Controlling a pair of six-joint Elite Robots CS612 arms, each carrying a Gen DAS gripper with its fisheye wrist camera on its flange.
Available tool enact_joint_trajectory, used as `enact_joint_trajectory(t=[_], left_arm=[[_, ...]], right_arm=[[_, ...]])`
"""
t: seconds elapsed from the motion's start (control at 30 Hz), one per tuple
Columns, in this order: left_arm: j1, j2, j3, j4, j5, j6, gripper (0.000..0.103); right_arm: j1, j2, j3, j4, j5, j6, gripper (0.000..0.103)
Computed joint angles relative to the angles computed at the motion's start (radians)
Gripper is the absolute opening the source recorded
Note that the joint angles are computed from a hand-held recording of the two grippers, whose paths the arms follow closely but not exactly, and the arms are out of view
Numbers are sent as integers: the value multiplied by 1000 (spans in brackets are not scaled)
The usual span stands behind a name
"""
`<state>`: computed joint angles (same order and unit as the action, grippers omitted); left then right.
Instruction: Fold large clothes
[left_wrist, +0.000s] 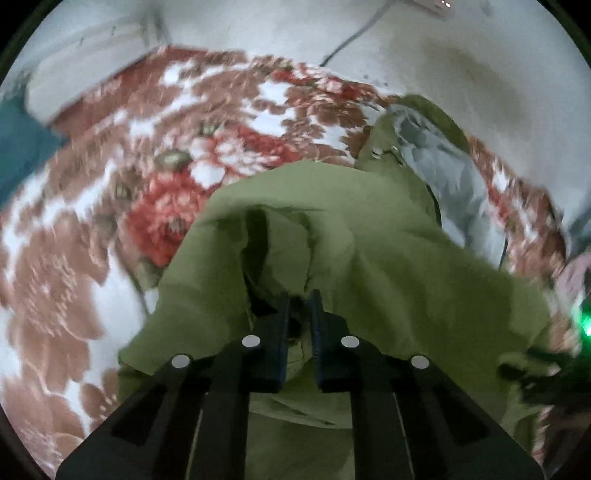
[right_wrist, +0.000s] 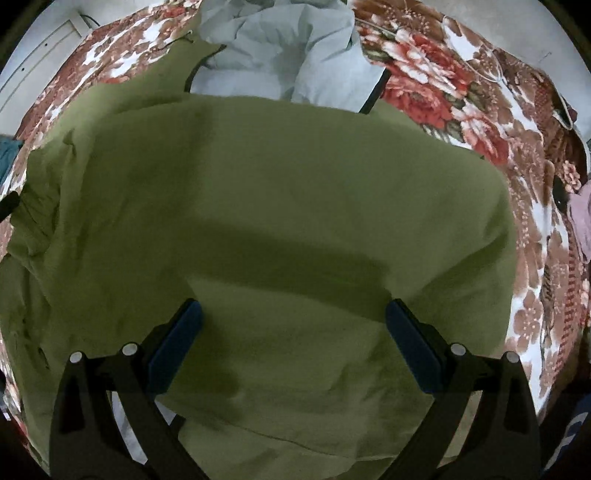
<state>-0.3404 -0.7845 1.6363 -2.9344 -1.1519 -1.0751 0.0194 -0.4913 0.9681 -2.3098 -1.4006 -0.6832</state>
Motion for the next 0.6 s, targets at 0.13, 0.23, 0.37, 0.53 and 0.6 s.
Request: enact_joint_trajectory(t=[0.13,0.23,0.37,0.53,0.6], left_arm=[[44,-5,53,-39,-83,-144,11],[62,-2,51,38,-109,-117,26],[37,-56,64,157,-3,-59,81],[-33,-99,32,188,211,172,97],[-32,-69,-11,118,152,290,98]], right_arm=[[-4,16,-28,34,13,7,98],[-5,29,-43,45,11,4,98],[-12,15,-28,46,42,14,98],[-50,-58,44,-35,211,114,98],[-55,-62,49,-128,230,175,98]])
